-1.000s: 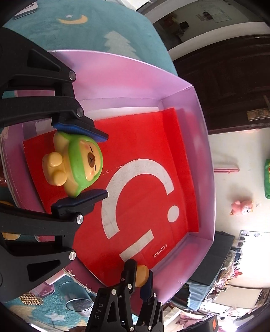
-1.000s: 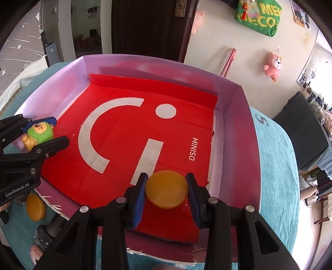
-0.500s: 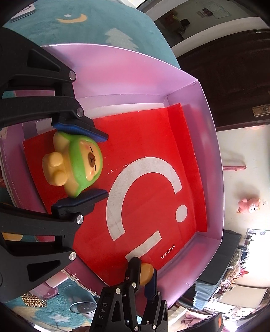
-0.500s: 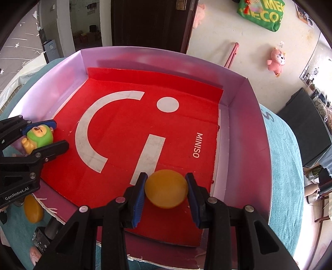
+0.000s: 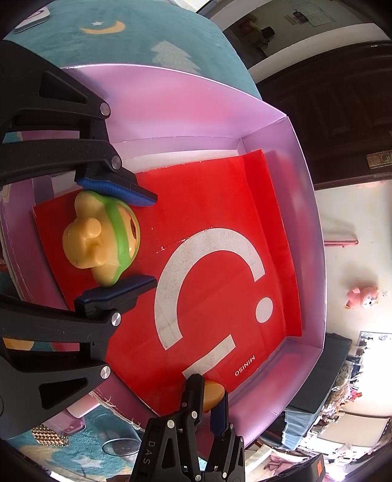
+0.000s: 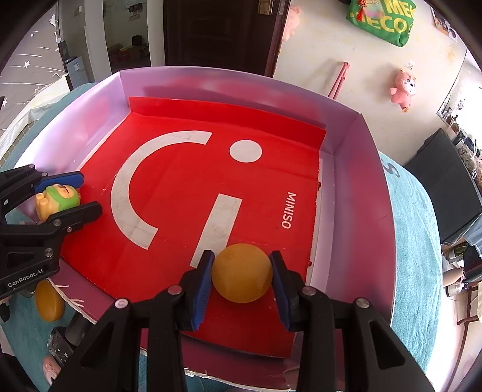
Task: Organize rigid objects
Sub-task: 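Open the left tool to drop the duck toy while the right tool releases the sponge in the box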
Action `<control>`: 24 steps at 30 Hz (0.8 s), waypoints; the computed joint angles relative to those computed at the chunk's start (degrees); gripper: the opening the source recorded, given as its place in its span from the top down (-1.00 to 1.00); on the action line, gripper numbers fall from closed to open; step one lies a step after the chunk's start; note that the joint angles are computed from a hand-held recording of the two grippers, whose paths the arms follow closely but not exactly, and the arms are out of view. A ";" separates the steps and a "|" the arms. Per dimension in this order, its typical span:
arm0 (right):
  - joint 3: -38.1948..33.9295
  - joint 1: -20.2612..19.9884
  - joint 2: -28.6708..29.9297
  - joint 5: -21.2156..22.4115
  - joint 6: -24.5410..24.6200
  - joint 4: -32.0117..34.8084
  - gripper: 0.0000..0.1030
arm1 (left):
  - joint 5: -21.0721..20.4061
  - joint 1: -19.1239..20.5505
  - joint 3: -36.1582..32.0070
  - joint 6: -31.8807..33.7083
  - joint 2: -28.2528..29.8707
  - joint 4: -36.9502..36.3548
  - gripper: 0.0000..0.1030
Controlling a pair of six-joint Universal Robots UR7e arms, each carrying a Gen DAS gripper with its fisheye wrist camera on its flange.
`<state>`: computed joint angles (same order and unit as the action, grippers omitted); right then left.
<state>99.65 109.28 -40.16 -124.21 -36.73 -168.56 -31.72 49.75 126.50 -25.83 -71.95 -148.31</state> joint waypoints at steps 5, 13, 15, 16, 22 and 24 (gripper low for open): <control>-0.12 -0.01 0.06 0.03 0.11 0.13 0.22 | 0.05 0.09 -0.05 -0.05 0.07 0.04 0.02; -0.19 0.08 0.17 0.06 0.25 0.34 0.15 | -0.10 0.02 0.43 1.16 0.13 -1.61 -0.07; -0.02 0.19 0.20 0.09 0.05 0.12 0.09 | -0.06 -0.03 0.53 1.23 0.04 -1.86 -0.10; 0.12 0.21 0.14 0.08 -0.05 0.00 0.05 | -0.08 -0.13 0.70 1.43 -0.06 -2.32 -0.11; 1.14 0.46 -0.51 0.43 -0.31 -0.75 -0.02 | 0.19 -1.00 1.46 2.41 -0.77 -4.19 -0.21; 1.25 0.56 -0.81 0.73 -0.08 -0.66 -0.05 | 0.58 -1.48 1.70 2.51 -1.06 -4.48 -0.23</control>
